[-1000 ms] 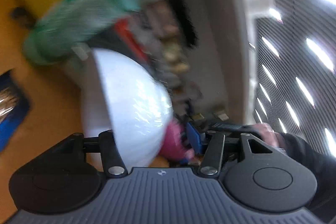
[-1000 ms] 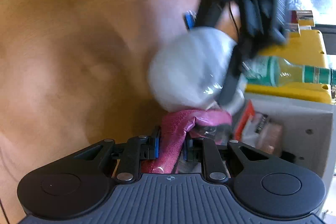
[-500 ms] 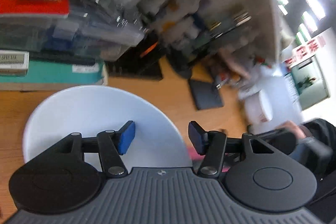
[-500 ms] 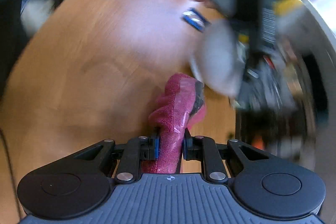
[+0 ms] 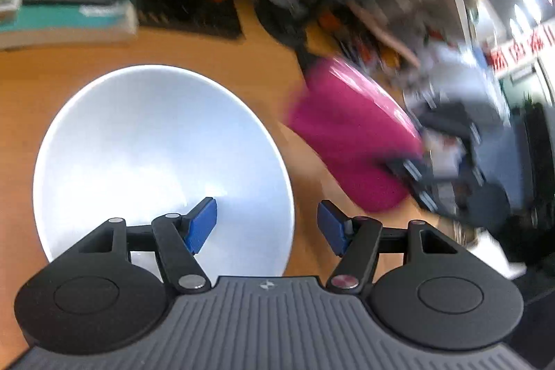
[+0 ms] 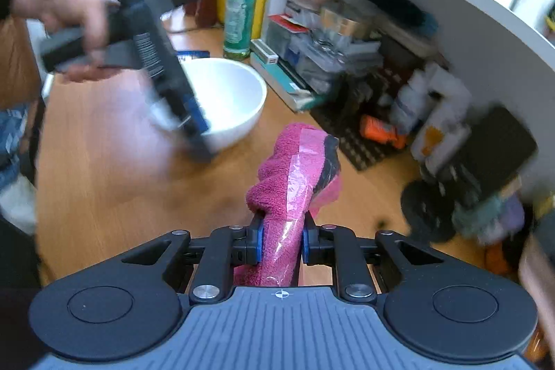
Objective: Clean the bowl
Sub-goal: 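Hold the upright bowl with the left gripper while the right gripper brings the towel to its opening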
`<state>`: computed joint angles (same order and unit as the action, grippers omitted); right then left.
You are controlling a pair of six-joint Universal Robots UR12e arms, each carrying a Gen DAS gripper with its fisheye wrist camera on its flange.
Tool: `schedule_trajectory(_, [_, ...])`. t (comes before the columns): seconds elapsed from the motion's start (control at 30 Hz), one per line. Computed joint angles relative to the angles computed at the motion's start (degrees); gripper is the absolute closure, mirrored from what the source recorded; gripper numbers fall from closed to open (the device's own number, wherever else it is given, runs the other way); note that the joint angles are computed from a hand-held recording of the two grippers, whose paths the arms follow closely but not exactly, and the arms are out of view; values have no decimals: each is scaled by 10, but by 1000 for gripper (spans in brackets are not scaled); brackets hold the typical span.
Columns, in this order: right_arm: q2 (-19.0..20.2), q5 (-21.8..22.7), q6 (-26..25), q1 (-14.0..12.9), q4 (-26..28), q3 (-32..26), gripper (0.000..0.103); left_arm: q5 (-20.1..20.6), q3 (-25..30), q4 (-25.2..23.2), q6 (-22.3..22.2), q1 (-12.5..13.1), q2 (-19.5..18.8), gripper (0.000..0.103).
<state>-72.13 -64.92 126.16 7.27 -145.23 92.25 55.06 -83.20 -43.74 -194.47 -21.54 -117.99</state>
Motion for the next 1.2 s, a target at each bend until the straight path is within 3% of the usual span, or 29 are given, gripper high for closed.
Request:
schedule_trajectory(0.1, [31,-13,-89,18,16,-34,83,23,-1,-34,49,-10,10,39])
schedule_trajectory(0.17, [43,37,-147,17,98,-67,83,40,3,-50,72,-13,11,40])
schedule_trajectory(0.33, [20,43,-290,16,231,-71,82,72,21,-70,122,-15,5,36])
schedule_trajectory(0.43, [-6,33,-350,6,280,-52,83,86,43,-76,160,-19,-8,35])
schedule_trajectory(0.47, [-11,31,-345,2,284,-47,83,90,51,-75,165,-21,-13,24])
schedule_trajectory(0.5, [-16,34,-319,-2,272,-39,83,91,62,-79,171,-22,-20,21])
schedule_trajectory(0.57, [-24,40,-259,-11,240,-22,82,107,95,-86,187,-27,-43,22])
schedule_trajectory(0.63, [-24,39,-166,-16,180,-9,82,111,131,-99,223,-34,-66,23])
schedule_trajectory(0.73, [-17,41,3,-31,98,-2,82,104,197,-178,353,-49,-99,23])
schedule_trajectory(0.77, [-15,36,27,-34,82,0,82,102,221,-220,408,-54,-109,24])
schedule_trajectory(0.8, [-16,34,30,-35,78,0,82,101,241,-262,459,-59,-115,25])
schedule_trajectory(0.87, [-18,21,1,-38,77,2,82,126,259,-306,505,-64,-119,29])
schedule_trajectory(0.93, [-21,4,-36,-40,73,8,82,170,253,-298,514,-66,-112,36])
schedule_trajectory(1.0, [-21,16,-29,-48,76,7,82,197,243,-286,495,-64,-103,34])
schedule_trajectory(1.03, [-22,24,-22,-52,70,9,82,193,233,-272,475,-60,-96,34])
schedule_trajectory(1.1, [-23,47,-7,-60,72,3,82,138,206,-242,411,-43,-77,32])
schedule_trajectory(1.13, [-24,63,-9,-63,80,-4,82,106,191,-224,367,-33,-70,25])
schedule_trajectory(1.17, [-25,76,-14,-65,88,-10,82,72,167,-191,307,-22,-59,18])
schedule_trajectory(1.2, [-26,90,-19,-68,97,-17,82,33,141,-156,247,-4,-47,17])
